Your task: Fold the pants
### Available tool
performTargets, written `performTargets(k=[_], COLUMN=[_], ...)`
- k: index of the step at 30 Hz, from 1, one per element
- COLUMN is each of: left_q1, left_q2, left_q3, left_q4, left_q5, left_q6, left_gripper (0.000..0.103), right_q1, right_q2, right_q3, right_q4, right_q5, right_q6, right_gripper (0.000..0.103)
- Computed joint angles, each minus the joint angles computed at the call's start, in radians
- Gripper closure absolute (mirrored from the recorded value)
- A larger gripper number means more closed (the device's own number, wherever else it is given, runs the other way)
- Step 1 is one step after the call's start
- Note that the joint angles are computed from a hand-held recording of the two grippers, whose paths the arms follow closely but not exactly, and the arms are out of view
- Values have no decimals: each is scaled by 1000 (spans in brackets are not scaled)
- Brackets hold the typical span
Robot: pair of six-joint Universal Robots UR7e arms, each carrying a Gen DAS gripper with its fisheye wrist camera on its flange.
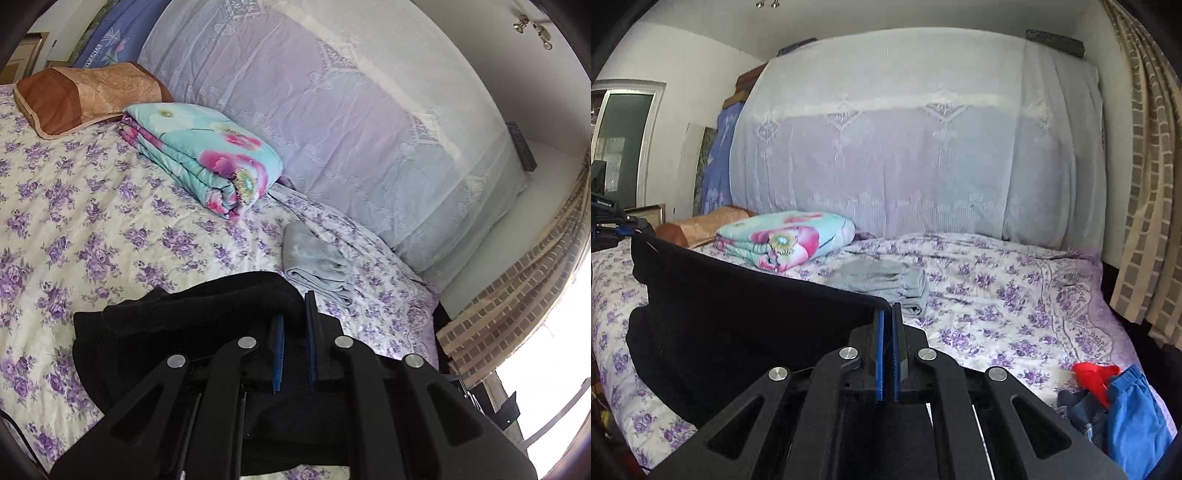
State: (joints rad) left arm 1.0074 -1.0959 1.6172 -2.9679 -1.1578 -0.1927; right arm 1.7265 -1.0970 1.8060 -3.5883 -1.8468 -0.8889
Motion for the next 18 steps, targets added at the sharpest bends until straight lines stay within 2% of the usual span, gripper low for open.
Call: performTargets(k=[3, 5, 9, 10, 11, 12, 13, 14, 16, 18], left_q1=[-8, 7, 74, 88, 96, 98, 104, 111, 130, 125], left_q2=[68, 130, 321, 378, 426, 457, 462, 446, 374, 291], left_q3=[-89, -196, -529, -628, -704, -745, -749, -728, -625, -497], left_q4=[-5, 52, 310, 394, 439, 447, 443, 442, 401, 371], left_q5=[50, 28, -42, -32, 20, 101, 140, 137, 86, 174], left_q6=[80, 86, 23, 16, 13, 1, -13, -29, -36, -35], left_gripper=[94, 91, 87, 73, 56, 51, 47, 47, 46, 45], right_q1=[-2, -8, -31, -36, -46, -57, -72, -88, -115, -133], right_q2=[58, 105, 240, 293, 343, 396, 437, 466, 482, 481], right_q3=[-91, -171, -433, -521, -599, -688, -757, -809, -831, -813], right_q4=[35, 64, 247, 305, 353, 411, 470, 529, 597, 611], right_q5=[-13, -32, -114, -157, -197, -239, -270, -287, -289, -280], right_q6=[-9, -7, 19, 25, 31, 45, 66, 104, 175, 210], right_gripper=[100, 100, 99, 100, 99, 99, 100, 99, 99, 99])
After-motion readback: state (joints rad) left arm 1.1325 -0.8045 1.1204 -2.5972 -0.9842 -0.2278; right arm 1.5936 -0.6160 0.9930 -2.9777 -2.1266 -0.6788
